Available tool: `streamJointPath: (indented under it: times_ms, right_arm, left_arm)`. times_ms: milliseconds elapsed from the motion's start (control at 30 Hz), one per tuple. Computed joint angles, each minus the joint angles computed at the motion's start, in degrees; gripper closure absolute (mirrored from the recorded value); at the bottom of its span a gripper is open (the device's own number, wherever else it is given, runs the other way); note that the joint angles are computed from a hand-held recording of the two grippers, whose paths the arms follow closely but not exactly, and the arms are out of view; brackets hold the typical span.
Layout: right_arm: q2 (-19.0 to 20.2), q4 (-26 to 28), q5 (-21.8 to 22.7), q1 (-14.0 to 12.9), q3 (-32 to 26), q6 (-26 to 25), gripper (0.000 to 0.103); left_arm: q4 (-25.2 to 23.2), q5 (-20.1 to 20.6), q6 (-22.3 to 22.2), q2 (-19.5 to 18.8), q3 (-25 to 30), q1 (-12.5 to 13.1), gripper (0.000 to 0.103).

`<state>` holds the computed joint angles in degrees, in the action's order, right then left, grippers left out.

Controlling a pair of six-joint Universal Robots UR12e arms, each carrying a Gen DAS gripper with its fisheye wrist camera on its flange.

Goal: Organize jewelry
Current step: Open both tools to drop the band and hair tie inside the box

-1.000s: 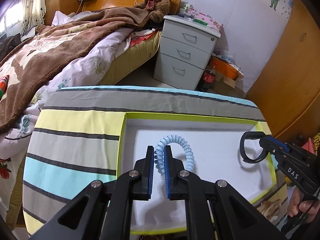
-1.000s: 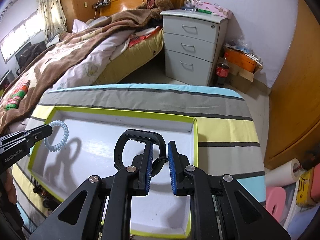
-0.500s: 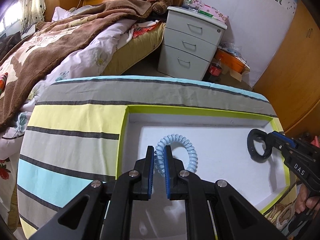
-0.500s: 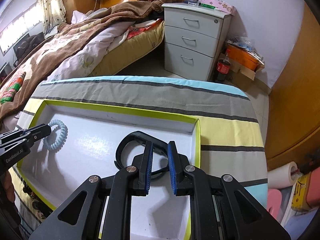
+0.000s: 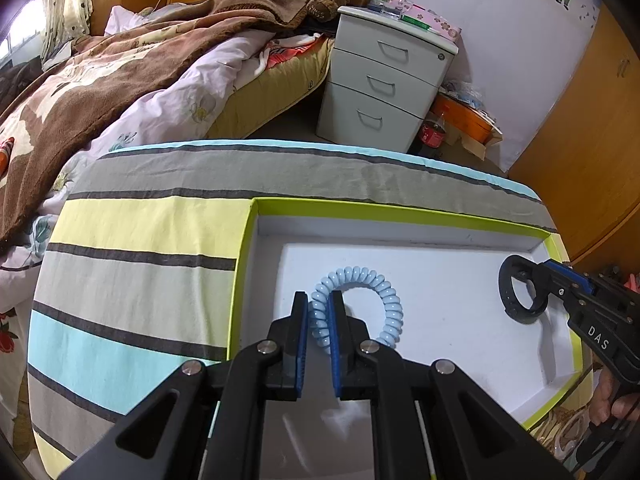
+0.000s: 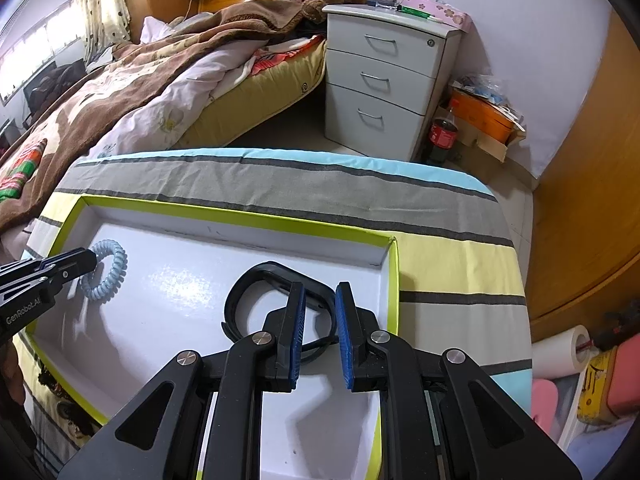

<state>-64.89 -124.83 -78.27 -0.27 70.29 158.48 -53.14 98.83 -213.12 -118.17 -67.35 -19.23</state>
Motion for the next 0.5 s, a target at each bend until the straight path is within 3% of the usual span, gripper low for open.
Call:
streamJointPath:
  times_ms: [133,267,367,400,500]
  right_arm:
    - [-0.04,0.26,0.37,-0.06,-0.02,0.15,0.087]
    - [-0.45,-0.37,1.16,-0.20,0.38,0.65,0.084]
    - [-0.83,-0.79,1.98,-0.40,0.73,0.64,0.077]
    - [-1.08,-1.09,2.25,-0.46,1.01,0.66,0.073]
    - [-1.52,-1.48,3.13,-0.67,1.33,0.72,0.071]
  left_arm:
    - [-0.30,0.25,0.14,0.11,-0.04,-0.02,0.089]
    - [0.29,0.37,-0.39,0.32,-0.24,-0.04,0.078]
    - [0.45,1.64,-0.32,0.55,-0.32,-0.32,0.067]
    - [0.82,1.33,-0.41,0.71,-0.54,-0.31,0.066]
    - [1.40,1.22,-0.60,1.19,-0.98,-0.43,0.061]
